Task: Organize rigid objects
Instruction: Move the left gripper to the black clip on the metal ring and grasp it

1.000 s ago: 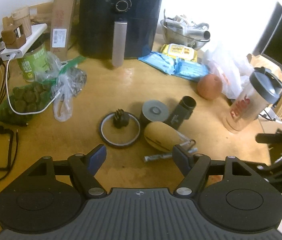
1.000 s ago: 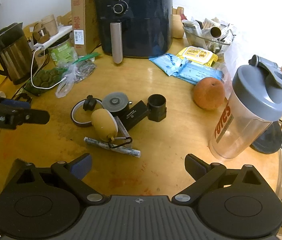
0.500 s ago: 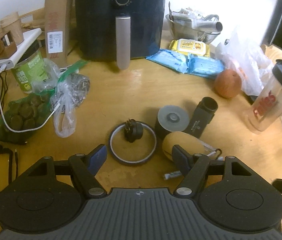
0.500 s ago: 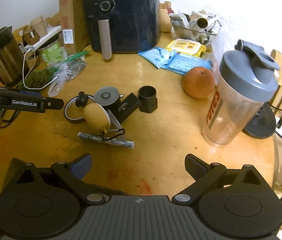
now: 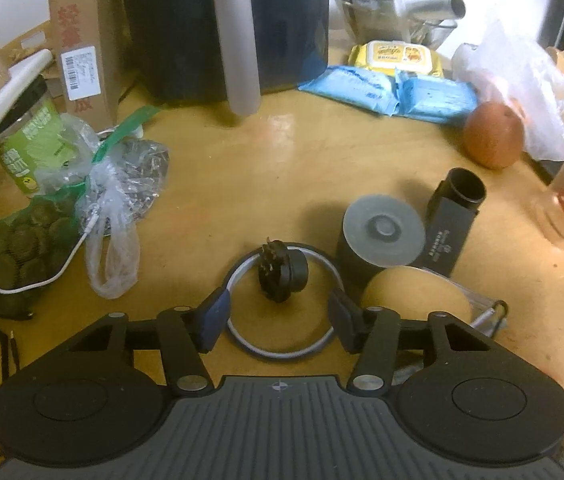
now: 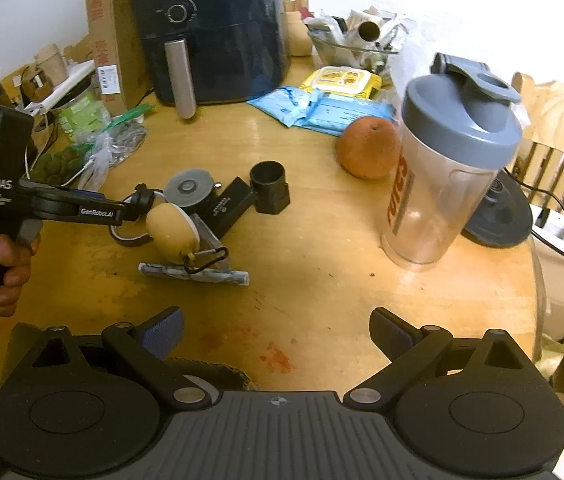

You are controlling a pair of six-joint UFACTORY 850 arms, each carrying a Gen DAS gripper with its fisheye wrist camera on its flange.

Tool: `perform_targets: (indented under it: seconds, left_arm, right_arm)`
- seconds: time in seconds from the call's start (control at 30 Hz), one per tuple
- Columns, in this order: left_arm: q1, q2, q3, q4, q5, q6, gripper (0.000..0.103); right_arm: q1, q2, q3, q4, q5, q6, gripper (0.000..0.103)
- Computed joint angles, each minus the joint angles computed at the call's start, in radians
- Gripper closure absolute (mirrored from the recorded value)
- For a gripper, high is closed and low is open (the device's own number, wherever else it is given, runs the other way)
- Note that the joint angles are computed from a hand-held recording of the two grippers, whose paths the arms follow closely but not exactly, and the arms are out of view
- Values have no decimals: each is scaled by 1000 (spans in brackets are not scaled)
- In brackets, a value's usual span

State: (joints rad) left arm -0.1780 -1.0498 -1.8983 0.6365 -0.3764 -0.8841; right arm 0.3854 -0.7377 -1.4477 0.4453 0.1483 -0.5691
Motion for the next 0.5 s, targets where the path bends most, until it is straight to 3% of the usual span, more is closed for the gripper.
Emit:
perform_targets:
  seconds: [0.23, 0.5]
  left_arm:
    - [15, -81, -114, -108, -31, 109, 54]
    - [20, -142, -207, -154, -65, 171, 71]
  right_arm:
    - [-4, 10, 18, 147, 21, -112, 4]
    - [-6, 13, 26, 292, 37, -227, 4]
